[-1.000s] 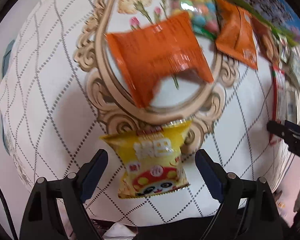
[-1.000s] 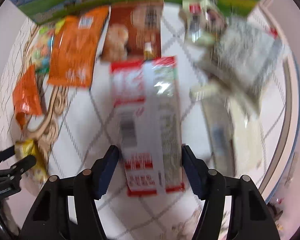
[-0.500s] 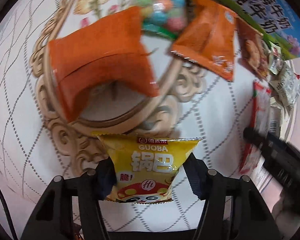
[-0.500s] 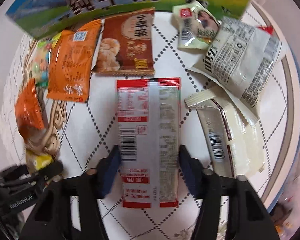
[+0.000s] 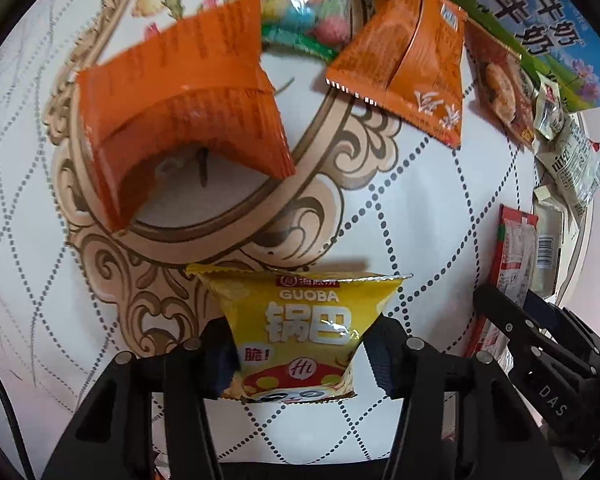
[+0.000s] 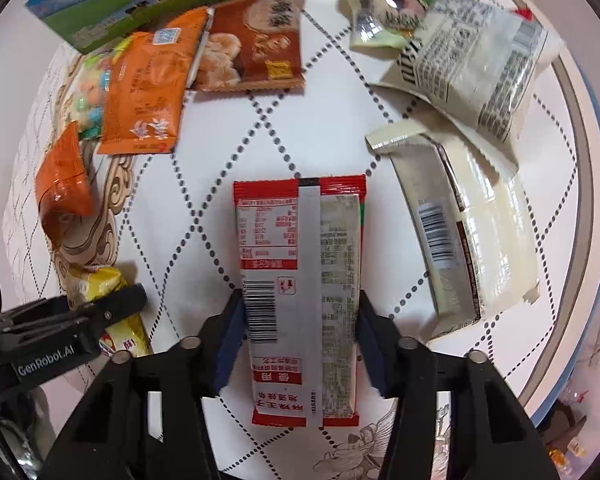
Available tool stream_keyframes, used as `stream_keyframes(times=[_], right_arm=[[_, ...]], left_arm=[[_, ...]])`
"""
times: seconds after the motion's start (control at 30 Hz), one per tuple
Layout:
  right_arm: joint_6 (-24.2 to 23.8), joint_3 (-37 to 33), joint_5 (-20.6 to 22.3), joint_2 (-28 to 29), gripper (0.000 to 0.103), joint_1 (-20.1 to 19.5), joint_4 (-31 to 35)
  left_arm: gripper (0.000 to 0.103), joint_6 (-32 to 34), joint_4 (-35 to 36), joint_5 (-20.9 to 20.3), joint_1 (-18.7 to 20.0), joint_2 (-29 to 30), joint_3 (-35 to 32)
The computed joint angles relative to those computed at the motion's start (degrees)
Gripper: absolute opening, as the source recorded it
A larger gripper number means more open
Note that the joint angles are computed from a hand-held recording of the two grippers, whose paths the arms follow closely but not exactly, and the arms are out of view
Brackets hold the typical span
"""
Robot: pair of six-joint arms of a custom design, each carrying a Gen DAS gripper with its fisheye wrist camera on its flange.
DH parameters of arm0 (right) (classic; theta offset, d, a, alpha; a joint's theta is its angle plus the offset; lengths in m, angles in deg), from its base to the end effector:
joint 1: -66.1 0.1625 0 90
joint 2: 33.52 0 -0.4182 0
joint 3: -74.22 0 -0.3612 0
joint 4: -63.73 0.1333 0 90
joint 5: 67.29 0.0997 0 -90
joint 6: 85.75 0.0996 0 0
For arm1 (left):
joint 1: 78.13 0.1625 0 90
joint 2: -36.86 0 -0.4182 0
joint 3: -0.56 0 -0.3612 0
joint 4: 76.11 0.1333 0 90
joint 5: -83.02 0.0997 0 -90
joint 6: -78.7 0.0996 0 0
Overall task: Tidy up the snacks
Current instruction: 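Grasp the yellow GUOBA bag with left tool while right tool grasps the red-white bar, then carry both snacks into the box and open both tools to release them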
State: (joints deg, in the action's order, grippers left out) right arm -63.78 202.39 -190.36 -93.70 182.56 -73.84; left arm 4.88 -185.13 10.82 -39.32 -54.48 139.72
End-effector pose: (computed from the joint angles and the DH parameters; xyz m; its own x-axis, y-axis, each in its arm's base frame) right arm 0.2523 -0.3298 0.0774 -0.7733 -0.1905 0.6048 -0.1383 0.9815 0.1322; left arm -0.1112 -0.2996 0.1818 -0.7901 -0.2950 -0.5373 -0.2726 0.9542 -0.1230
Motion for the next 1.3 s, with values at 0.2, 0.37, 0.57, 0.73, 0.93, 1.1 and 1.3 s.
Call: stream_keyframes(times=[0.2, 0.37, 0.57, 0.73, 0.93, 1.1, 1.3], right_arm=[[1.4, -0.6, 3.3, -4.9, 0.048, 2.1, 3.9], [0.1, -4.5, 6.5, -10.0, 0.048, 4.1, 7.4], [-2.2, -14.9, 8.5, -12.0, 0.048, 5.2, 9.8], [-6.7, -26.6, 4.3, -6.4, 0.048, 4.3, 9.7], [-13.1, -41.6, -3.1, 6.1, 0.048, 1.6, 8.9], [-15.2, -51.8, -6.4, 14.6, 0.048, -1.6, 12.5], [-16.4, -59.9, -8.6, 22.7, 0.048, -4.7, 16.2]], left_arm=[[0.05, -1.4, 1.1, 0.9, -3.8, -0.6, -3.1], [0.05, 0.0, 1.4, 3.0, -6.8, 0.4, -9.0], [0.05, 9.6, 3.1, 7.6, -2.8, 2.4, -21.4], [0.05, 17.6, 7.6, 13.4, 1.8, 6.6, -31.6], [0.051, 22.1, 10.3, 18.5, 9.3, 15.7, -43.0], [0.051, 26.3, 15.0, 21.2, 15.7, 24.5, -54.0], [0.051, 29.0, 20.3, 20.8, 20.6, 32.3, -64.0]])
